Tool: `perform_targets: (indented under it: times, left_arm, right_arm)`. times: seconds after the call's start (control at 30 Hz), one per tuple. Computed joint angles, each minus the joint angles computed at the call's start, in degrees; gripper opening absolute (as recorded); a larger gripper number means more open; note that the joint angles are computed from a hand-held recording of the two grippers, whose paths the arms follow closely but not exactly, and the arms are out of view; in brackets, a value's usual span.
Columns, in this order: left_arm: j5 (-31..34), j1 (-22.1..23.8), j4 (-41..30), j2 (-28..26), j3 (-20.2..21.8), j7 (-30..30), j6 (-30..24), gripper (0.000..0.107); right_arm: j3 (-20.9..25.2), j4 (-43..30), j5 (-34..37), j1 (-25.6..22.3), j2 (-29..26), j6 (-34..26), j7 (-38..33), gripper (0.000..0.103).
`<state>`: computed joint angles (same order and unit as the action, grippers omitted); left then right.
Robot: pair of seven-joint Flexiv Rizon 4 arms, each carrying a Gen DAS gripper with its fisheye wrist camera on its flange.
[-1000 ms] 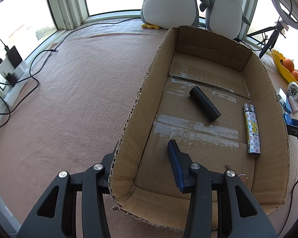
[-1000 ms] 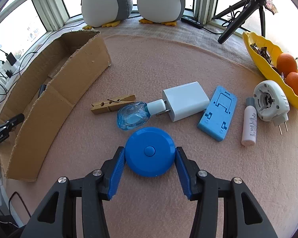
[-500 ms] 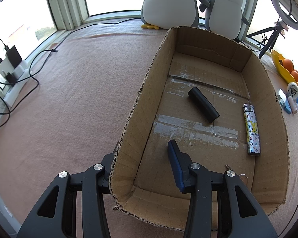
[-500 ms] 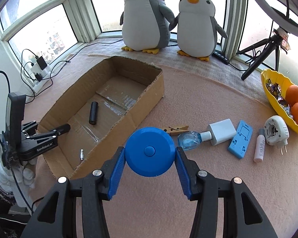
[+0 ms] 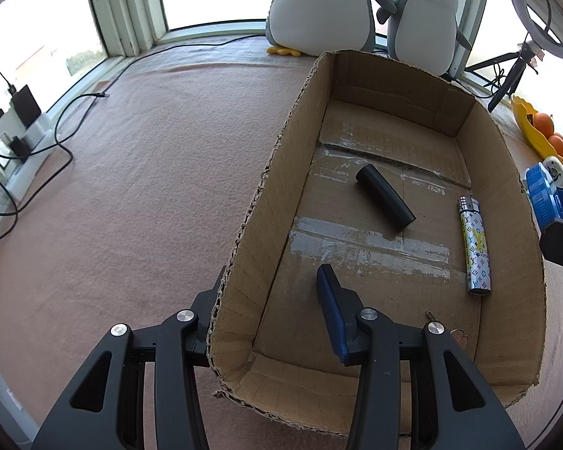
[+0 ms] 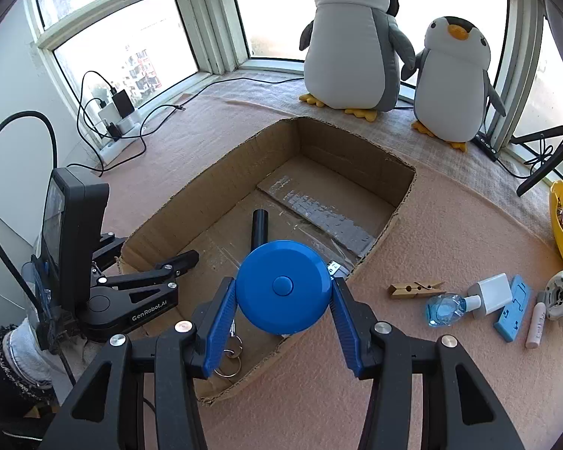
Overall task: Organize rigid objects
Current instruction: 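Carry the blue tape measure with the right tool into the box and release, then move the right tool to the blue glass bottle and grasp its neck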
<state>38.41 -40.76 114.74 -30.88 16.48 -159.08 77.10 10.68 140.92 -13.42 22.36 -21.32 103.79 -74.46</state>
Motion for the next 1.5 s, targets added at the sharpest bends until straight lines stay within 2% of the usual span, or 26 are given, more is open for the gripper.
perform_targets:
  times: [0.37, 0.5, 0.63, 0.7, 0.97, 1.3, 1.4, 1.5]
  left_arm:
    - [0.08, 0.09, -0.02, -0.03, -0.08, -0.15, 0.07, 0.043]
    - [0.09, 0.12, 0.0, -0.02, -0.09, -0.15, 0.1, 0.043]
    - [0.1, 0.12, -0.06, -0.05, -0.12, -0.09, 0.03, 0.043]
    - [0.19, 0.01, -0.08, -0.03, -0.05, -0.17, -0.05, 0.043]
    - [0.38, 0.1, -0.03, 0.04, -0.13, -0.33, -0.06, 0.043]
    - [0.67, 0.21, -0.03, 0.14, -0.24, -0.44, -0.2, 0.043]
    - [0.71, 0.25, -0.04, 0.15, -0.29, -0.48, -0.22, 0.043]
    - [0.75, 0.28, -0.05, 0.15, -0.32, -0.51, -0.24, 0.043]
  right_arm:
    - [-0.69, -0.99, 0.6, 2.94, -1.84, 0.44, 0.04, 0.046]
    - [-0.17, -1.09, 0.63, 2.53, -2.08, 0.61, 0.23, 0.046]
    - [3.21, -1.47, -0.77, -1.33, -2.61, 1.04, 0.83, 0.048]
    - [2.77, -1.19, -0.62, -0.86, -2.31, 1.6, 1.14, 0.053]
    - [2.49, -0.09, -0.34, -1.45, -1.15, 2.91, 2.57, 0.054]
    - [4.5, 2.45, -2.08, -8.33, 0.79, 4.94, 5.8, 0.054]
    - [4.81, 3.53, -3.03, -11.19, 1.18, 5.75, 7.21, 0.054]
    - [6.41, 4.12, -5.97, -16.35, 0.95, 6.01, 9.28, 0.054]
